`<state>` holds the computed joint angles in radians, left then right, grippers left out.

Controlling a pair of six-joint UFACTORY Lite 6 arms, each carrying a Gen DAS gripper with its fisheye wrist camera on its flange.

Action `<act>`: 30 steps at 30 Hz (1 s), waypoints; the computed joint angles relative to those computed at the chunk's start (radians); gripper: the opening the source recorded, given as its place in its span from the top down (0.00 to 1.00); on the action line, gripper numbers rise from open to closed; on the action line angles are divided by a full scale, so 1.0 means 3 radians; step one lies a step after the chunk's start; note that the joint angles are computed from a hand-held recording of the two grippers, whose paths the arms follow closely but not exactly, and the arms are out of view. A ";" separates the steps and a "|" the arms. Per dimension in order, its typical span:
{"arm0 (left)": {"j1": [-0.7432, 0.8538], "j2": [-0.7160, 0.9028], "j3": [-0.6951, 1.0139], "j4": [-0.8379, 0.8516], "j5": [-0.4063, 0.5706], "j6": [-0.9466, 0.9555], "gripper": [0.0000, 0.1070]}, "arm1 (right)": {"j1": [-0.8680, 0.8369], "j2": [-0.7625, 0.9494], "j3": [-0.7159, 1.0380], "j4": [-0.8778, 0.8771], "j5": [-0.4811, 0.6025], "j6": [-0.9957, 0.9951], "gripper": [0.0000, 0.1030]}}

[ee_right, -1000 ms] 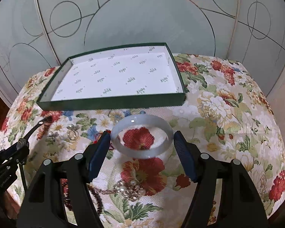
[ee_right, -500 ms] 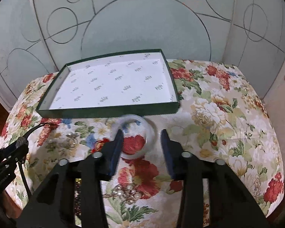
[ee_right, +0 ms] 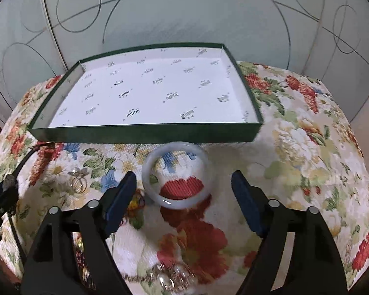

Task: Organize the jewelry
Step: 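Carry the watch with the left tool into the green box while the right tool drops the bangle there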

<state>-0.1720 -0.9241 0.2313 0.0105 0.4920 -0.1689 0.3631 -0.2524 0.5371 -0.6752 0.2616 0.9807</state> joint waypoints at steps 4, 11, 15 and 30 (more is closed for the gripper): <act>0.0007 0.0024 -0.0002 -0.0021 -0.0019 0.0015 0.60 | 0.0018 0.0396 0.0195 -0.0392 -0.0055 0.0433 0.18; 0.0090 0.0097 0.0000 -0.0176 -0.0070 0.0204 0.60 | -0.0006 0.0447 0.0170 -0.0669 -0.0103 0.0662 0.31; 0.0095 0.0071 -0.0001 -0.0179 -0.0061 0.0223 0.60 | -0.0048 0.0370 0.0125 -0.0511 -0.0103 0.0454 0.31; 0.0120 -0.0113 0.0173 -0.0315 0.0192 0.0328 0.60 | -0.0142 -0.0510 -0.0026 0.0618 0.0191 -0.0820 0.31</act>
